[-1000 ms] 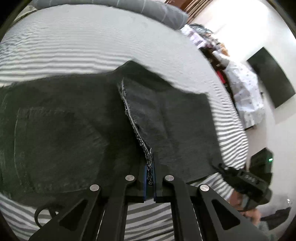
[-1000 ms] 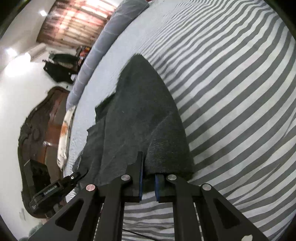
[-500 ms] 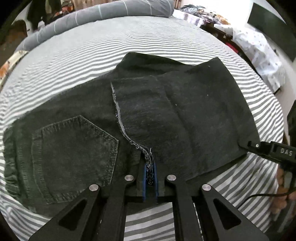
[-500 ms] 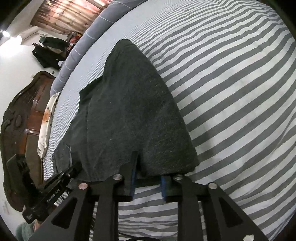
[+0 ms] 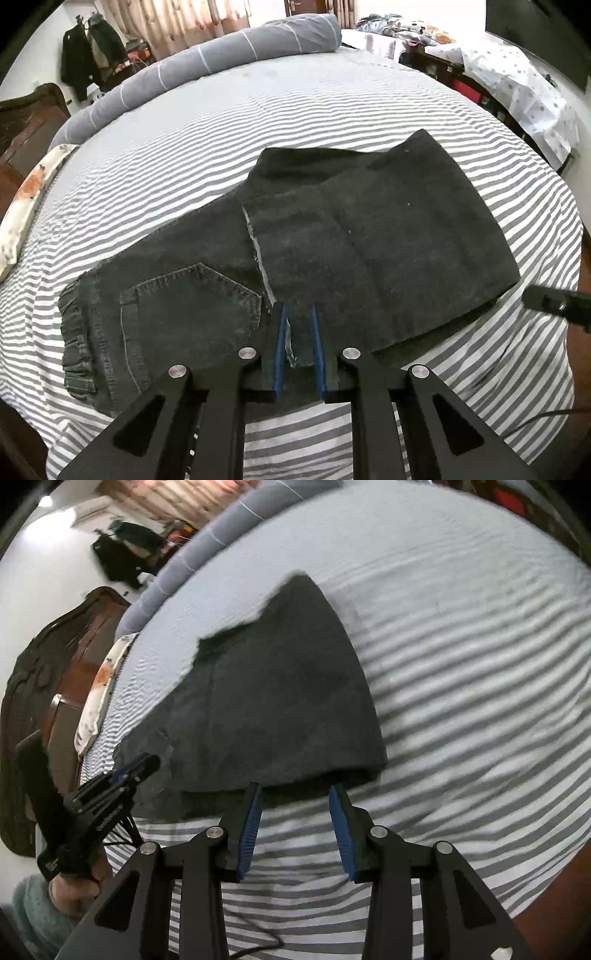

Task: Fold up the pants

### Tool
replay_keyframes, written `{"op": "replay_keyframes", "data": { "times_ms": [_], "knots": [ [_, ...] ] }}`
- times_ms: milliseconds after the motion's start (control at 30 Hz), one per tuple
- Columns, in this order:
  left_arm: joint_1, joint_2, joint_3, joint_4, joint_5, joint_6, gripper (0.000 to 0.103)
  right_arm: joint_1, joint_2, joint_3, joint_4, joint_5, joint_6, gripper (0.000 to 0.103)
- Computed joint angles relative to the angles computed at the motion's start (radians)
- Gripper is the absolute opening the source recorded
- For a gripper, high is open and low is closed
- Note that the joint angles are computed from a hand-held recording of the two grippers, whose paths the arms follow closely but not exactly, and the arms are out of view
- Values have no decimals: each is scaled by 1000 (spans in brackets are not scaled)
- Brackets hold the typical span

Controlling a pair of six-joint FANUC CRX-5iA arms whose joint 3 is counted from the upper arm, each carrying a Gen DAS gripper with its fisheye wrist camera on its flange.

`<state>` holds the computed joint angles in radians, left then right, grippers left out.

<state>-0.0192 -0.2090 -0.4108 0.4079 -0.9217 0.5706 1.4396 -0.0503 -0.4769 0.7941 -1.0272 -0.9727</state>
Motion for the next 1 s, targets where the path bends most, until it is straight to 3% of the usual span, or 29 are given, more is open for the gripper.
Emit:
{"op": "replay_keyframes", "data": {
  "times_ms": [100,200,500,767,900,1000],
  "knots": [
    [2,0,-1,-2,-11,-4,16,-10,21,65,-17,-109,121,36],
    [-8,7,6,-23,-20,17,16,-53,29,93,-25,-130,211,36],
    [-50,95,52,-114,-21,117,16,-260,75,148,-85,-53,480,36],
    [-55,115,36,-93,13,94,16,-385,139,196,-211,-9,638,32],
    [-47,124,33,-68,10,76,16,-395,131,166,-207,25,615,32],
    [-41,121,23,-57,13,63,16,-355,127,177,-209,-27,613,32]
  ]
}}
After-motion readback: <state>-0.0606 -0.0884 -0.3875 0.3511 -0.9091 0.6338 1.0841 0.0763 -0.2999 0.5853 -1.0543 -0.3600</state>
